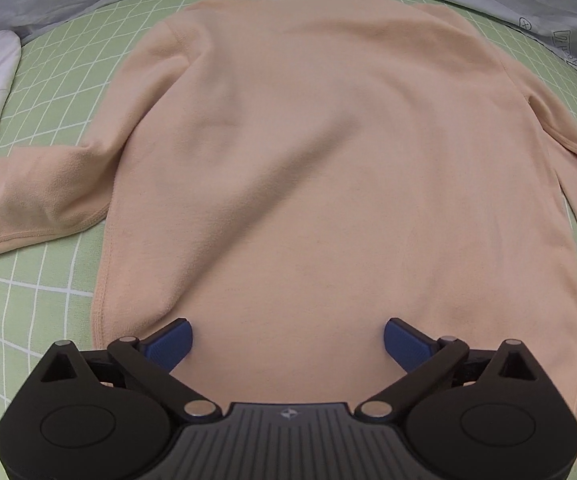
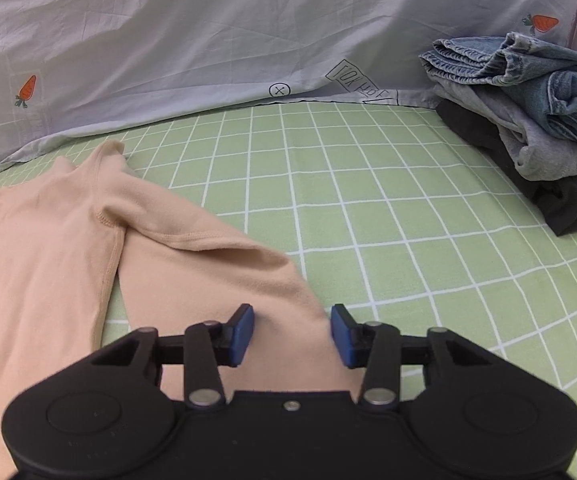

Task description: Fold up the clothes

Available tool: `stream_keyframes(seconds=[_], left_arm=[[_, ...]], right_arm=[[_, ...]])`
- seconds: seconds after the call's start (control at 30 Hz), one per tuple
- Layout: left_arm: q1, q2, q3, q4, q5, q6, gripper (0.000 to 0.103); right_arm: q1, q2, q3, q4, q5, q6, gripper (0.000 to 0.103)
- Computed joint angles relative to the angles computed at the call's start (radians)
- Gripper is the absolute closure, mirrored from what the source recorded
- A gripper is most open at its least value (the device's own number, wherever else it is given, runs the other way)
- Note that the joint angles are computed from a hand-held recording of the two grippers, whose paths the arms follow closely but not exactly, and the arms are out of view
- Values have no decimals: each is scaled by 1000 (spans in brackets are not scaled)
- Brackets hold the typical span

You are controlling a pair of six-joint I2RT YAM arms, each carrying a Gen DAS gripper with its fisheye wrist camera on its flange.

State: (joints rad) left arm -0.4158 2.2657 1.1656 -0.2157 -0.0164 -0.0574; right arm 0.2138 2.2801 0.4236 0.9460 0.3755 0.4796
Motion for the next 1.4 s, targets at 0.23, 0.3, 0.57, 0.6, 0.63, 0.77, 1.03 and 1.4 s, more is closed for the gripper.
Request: stream_keyframes(seconds=[0.23, 0.3, 0.57, 0.6, 0.63, 0.77, 1.03, 1.4], left_arm=[[6, 19, 52, -54, 10, 36, 0], [6, 17, 48, -49, 10, 37, 0], [6, 3, 23, -28, 9, 36, 0], [5, 1, 21, -26, 8, 34, 0], [3, -6, 7, -19, 8, 33, 0], [2, -12, -2, -16, 7, 32, 0], [-2, -2, 5, -13, 7, 29, 0], [4, -2, -5, -1, 9, 41, 0]], right_arm=[[-26, -12, 45, 11, 104, -177, 97], [-13, -45, 54, 39, 201, -251, 97], [136, -86, 57, 147, 440, -409, 98], [149, -79, 67, 74, 410, -342, 98], [166, -67, 73, 16, 379, -284, 98], [242, -10, 77, -121, 257, -91, 97], [223, -105, -50, -144, 274, 205, 70], [-135, -139, -77, -200, 162, 506, 59]])
